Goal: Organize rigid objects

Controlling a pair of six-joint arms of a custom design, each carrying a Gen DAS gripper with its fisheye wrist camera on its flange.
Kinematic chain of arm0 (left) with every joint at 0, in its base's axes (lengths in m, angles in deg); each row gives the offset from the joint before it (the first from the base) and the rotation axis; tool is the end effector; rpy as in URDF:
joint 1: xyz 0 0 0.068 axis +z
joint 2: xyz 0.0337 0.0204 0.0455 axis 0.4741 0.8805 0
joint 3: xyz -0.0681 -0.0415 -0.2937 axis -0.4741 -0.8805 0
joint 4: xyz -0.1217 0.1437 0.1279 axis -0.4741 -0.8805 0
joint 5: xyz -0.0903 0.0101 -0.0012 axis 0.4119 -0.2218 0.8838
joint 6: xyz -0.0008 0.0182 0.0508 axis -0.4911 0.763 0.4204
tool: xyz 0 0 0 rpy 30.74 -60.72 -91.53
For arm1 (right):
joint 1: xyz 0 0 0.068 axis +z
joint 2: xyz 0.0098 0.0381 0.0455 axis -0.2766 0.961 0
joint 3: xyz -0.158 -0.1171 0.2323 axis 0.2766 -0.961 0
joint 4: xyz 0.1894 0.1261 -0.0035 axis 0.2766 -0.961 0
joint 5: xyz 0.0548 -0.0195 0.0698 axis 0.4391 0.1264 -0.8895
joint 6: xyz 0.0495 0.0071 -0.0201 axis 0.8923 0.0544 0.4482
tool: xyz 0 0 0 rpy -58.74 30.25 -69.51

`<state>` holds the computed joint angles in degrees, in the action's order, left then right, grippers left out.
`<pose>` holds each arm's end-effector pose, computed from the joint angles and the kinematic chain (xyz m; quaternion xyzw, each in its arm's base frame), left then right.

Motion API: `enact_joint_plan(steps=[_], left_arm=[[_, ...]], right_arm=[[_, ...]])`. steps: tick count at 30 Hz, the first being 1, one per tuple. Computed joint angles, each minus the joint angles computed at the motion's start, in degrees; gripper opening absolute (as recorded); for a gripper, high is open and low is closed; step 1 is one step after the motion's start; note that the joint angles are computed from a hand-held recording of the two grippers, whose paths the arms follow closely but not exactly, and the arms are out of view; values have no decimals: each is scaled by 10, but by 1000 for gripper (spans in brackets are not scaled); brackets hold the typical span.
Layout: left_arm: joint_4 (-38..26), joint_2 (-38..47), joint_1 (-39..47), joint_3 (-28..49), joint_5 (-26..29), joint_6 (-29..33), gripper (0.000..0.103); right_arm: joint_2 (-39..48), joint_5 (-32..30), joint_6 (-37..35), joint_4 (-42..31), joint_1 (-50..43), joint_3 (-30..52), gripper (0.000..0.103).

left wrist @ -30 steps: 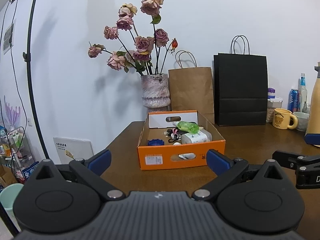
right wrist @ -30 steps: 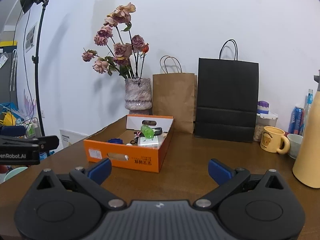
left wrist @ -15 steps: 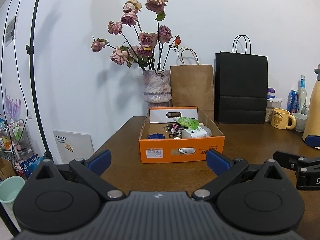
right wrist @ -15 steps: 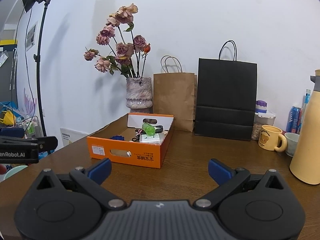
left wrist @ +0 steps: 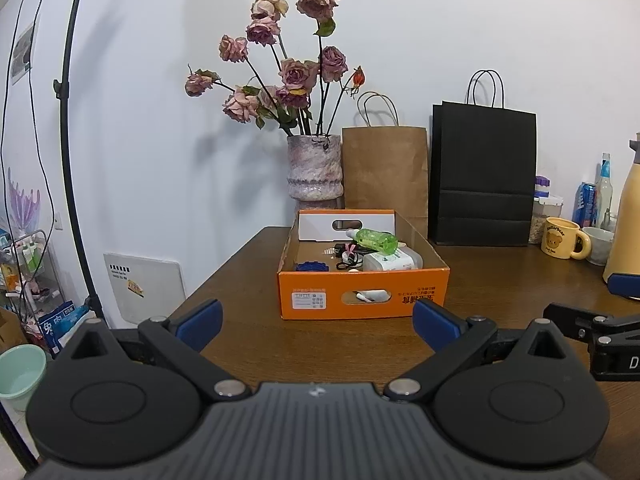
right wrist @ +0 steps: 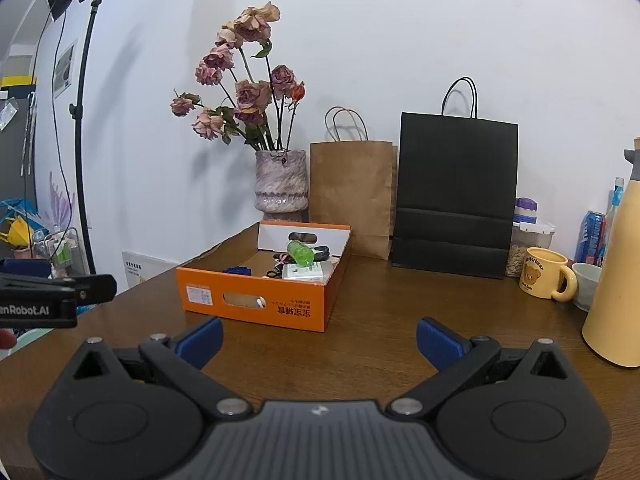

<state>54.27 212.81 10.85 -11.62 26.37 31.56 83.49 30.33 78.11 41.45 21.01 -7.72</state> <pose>0.3365 -0.1060 0.0905 0.1417 0.7968 -0.0788 0.5821 0.2653 0.1708 0.0675 0.0563 0.8003 -0.0285 0.5963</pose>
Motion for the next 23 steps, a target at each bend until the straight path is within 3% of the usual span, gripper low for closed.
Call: enact_joint_plan(steps=[23], left_arm=[[7,-3,-6,-7,-12,3,103]], right_arm=[[7,1,5,-9,4,9,103]])
